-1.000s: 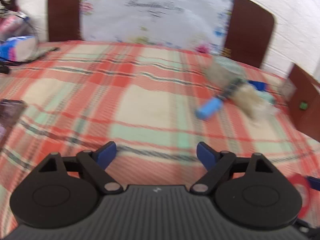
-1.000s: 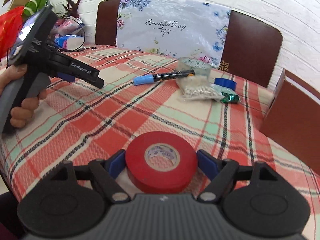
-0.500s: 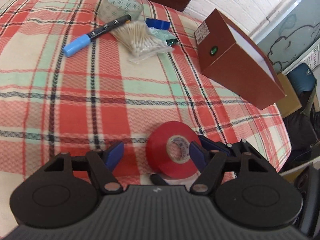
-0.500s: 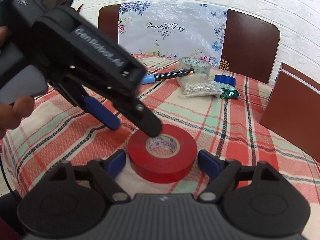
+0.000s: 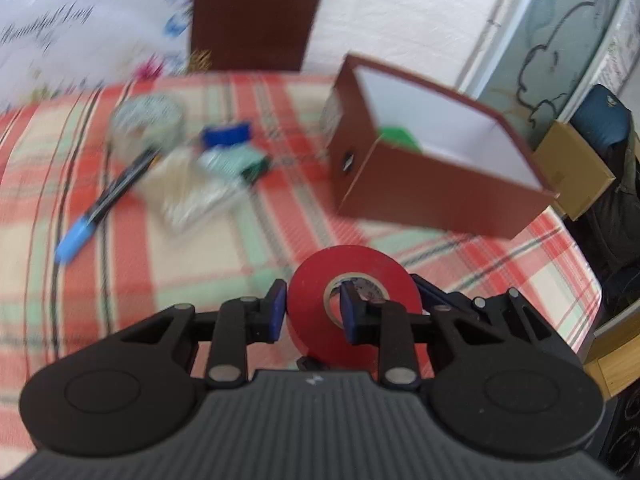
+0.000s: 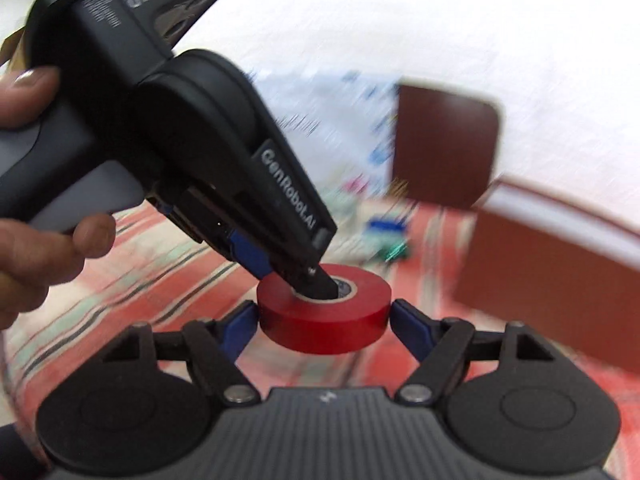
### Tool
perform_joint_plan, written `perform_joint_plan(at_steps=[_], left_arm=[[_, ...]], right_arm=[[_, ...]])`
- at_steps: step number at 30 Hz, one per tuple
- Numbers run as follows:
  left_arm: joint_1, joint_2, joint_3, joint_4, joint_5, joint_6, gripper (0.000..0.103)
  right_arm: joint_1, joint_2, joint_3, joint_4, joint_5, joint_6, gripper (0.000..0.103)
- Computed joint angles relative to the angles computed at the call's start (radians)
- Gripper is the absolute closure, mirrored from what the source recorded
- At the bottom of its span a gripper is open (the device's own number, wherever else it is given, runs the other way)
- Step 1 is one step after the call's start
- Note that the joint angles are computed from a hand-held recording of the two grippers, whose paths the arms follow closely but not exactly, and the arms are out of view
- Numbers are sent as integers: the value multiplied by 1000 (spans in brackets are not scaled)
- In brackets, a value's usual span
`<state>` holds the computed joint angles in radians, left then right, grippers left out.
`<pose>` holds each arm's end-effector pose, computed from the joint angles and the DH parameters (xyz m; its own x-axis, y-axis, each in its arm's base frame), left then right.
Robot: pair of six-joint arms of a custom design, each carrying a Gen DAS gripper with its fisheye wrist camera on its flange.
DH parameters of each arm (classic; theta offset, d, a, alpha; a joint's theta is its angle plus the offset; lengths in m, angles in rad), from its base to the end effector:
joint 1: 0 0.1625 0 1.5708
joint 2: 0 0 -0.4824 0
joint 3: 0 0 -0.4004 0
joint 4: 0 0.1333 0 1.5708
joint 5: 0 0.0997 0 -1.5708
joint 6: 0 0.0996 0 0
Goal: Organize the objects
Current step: 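Lift the red tape roll with the right gripper toward the brown box, then lower the red tape roll into the brown box and open the right gripper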
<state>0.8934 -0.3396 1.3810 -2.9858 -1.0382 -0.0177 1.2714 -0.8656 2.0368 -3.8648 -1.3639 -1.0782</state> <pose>-0.3464 -0.7240 -0.0659 -0.7976 0.3827 -0.4662 0.5695 0.7323 -0.3733 -0.0299 -0.6182 0.2086 -0.5806 -0.3118 0.7521 -0.8117 0.2942 -0.5046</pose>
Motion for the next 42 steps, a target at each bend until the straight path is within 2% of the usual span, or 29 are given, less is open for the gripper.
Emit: perform_joint_plan(at_steps=[4,10,18,21,23,26,29,31,38,42], left_arm=[[-27,86,-164,13,-16,109,72],[-47,237,-440,59,-56,224,72],[-34,422,-784,242,-79,211,72],[-29,463,-862,300,-68,200,71],[-28,480,-891,324,-47,202,70],[-27,470,-859,299,-22,213,69],[-25,431,-777,240,-17,223,67],[-23,396,-704,185,-23,228,63],[-28,276,-421,-48,-30,285,60],[-35,223,-277,-216,0,344,52]], right_arm=[[-4,1,-76,-63,10,50,28],[-8,3,-217,-77,-16,95,28],[-22,39,-372,12,-94,107,28],[-25,59,-406,39,-124,111,28],[-29,59,-412,55,-114,145,28],[-22,75,-419,13,-130,141,22],[-19,73,-402,-1,-139,158,24],[-19,68,-378,-28,-136,174,24],[-30,42,-231,-167,-75,205,23],[-23,19,-162,-145,-76,220,23]])
